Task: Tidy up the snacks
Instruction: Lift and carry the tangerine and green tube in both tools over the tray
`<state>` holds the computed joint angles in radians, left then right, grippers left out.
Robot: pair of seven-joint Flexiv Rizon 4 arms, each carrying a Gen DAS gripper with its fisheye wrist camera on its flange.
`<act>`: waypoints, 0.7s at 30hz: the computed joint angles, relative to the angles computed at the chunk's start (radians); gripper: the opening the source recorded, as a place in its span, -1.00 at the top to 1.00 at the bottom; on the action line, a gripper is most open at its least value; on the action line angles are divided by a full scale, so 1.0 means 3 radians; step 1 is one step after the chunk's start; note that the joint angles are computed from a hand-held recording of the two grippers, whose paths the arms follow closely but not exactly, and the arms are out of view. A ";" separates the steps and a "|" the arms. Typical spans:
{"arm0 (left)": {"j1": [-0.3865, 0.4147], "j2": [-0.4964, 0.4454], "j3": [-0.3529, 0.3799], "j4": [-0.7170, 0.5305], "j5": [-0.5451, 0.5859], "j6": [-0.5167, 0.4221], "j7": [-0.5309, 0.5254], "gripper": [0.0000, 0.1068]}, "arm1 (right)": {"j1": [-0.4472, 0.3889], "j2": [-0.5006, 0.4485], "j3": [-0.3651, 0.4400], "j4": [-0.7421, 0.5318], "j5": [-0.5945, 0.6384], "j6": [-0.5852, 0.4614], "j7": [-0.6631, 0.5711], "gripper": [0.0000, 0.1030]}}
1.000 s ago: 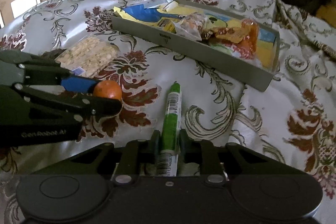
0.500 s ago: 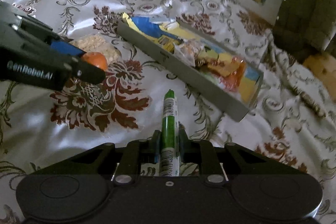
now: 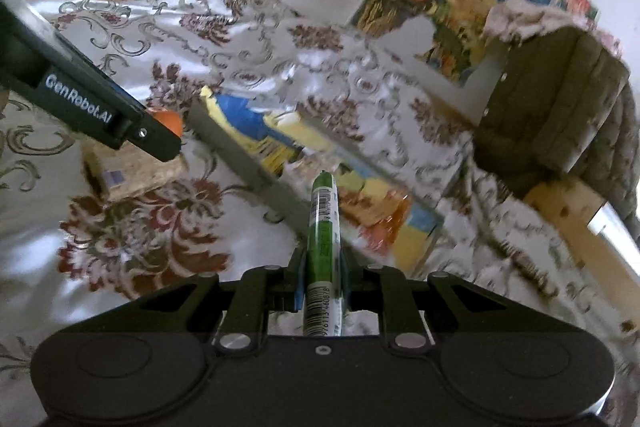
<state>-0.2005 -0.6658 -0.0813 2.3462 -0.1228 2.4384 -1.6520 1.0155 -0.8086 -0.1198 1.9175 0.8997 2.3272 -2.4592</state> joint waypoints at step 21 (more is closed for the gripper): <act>0.0176 -0.0289 -0.0036 -0.0883 -0.0173 -0.0452 0.0098 0.32 | -0.0700 -0.0775 0.0203 -0.1073 -0.0549 0.0527 -0.0329 0.65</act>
